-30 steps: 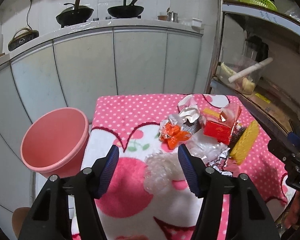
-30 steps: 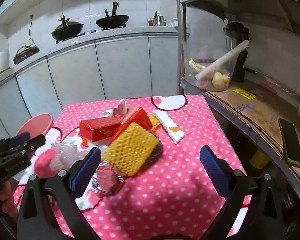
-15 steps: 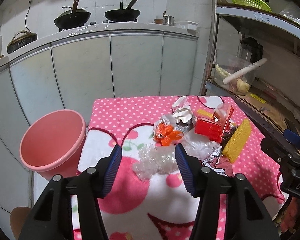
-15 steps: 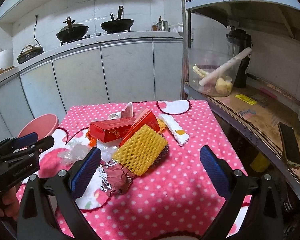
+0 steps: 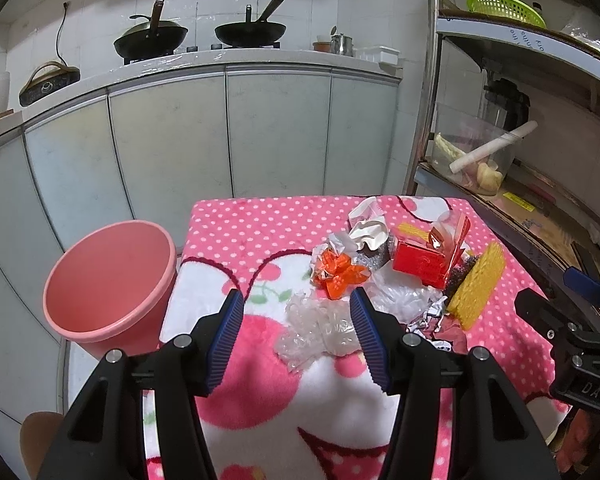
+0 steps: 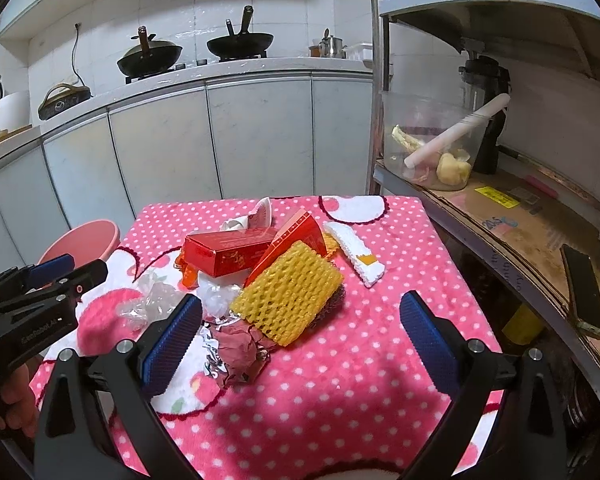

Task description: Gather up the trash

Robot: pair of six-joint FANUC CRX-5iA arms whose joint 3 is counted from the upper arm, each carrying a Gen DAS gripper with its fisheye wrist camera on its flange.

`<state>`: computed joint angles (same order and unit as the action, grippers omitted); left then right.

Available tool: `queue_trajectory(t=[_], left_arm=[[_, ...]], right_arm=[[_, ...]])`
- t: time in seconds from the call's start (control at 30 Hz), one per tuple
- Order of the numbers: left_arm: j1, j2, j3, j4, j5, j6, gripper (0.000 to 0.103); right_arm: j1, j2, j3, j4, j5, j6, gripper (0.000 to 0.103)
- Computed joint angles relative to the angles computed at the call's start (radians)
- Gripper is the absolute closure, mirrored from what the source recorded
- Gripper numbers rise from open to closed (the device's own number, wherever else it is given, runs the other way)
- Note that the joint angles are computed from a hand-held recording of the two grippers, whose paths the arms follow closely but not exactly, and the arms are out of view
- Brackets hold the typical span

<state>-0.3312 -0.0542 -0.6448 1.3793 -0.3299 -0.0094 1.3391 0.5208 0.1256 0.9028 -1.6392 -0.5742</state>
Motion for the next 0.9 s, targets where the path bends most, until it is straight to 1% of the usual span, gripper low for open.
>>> queue_trajectory(t=[0.17, 0.9], left_arm=[[-0.002, 0.001, -0.001, 0.011, 0.002, -0.01, 0.048], [0.006, 0.003, 0.005, -0.011, 0.003, 0.017, 0.048]], right_arm=[[0.001, 0.001, 0.0, 0.005, 0.001, 0.002, 0.003], [-0.004, 0.002, 0.008, 0.006, 0.007, 0.018, 0.003]])
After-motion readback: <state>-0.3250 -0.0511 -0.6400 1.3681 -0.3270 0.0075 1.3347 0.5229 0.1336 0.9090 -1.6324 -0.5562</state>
